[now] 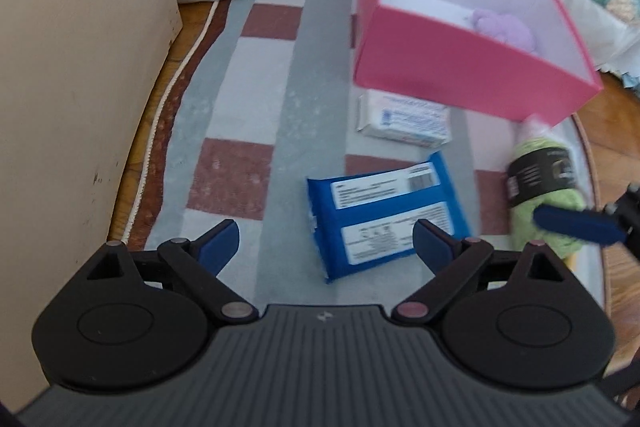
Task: Organize objects
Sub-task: 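Move the left tool out of the box toward the blue wipes pack, then close the left tool on the edge of the blue wipes pack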
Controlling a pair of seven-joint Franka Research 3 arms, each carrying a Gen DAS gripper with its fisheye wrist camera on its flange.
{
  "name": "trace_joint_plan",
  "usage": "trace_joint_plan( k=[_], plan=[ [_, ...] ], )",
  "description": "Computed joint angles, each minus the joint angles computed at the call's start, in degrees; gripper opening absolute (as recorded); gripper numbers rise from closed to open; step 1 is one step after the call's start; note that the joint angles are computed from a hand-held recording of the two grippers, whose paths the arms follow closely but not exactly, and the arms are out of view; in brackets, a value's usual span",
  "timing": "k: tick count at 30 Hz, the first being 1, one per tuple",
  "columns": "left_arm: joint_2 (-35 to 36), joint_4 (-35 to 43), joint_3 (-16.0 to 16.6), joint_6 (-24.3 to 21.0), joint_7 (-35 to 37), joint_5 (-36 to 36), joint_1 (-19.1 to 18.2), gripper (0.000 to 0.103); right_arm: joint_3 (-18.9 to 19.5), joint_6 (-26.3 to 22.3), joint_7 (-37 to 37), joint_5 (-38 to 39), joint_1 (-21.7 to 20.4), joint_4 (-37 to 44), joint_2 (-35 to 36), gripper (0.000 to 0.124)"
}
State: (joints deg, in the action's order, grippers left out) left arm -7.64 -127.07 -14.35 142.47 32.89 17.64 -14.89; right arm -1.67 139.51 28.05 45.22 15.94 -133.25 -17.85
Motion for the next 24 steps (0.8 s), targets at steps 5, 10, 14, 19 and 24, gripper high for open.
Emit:
trace_joint_plan(
  k=[5,10,14,19,24],
  plan=[
    [1.89,-1.24,-1.04,1.65,-8.33,8.78,1.2,0.094,1.18,1.41,6.97,-4.72,-1.6,1.58,3.51,0.082],
    [4.39,-0.01,-0.11,2.17,-8.05,9.13,0.73,0.094,1.56,3.83,11.31,-5.66,-2.26,2.47,6.88,0.081],
    [6.03,0.7,0.81,2.9,-2.0,-0.06,0.38,0.093,2.29,1.35,15.97,-8.9,-2.69,3.76,8.3,0.081],
    [7.24,1.01,0.86,2.27,-0.93,-2.51,0.26,0.091,3.44,5.19,12.49,-10.83,-1.22,1.91,7.98,0.081],
    [7.06,-0.63,1.22,6.4,-3.56,-3.03,0.75,0.074,3.4,8.84,16.87,-10.23,-1.34,3.36,12.7,0.076]
  ],
)
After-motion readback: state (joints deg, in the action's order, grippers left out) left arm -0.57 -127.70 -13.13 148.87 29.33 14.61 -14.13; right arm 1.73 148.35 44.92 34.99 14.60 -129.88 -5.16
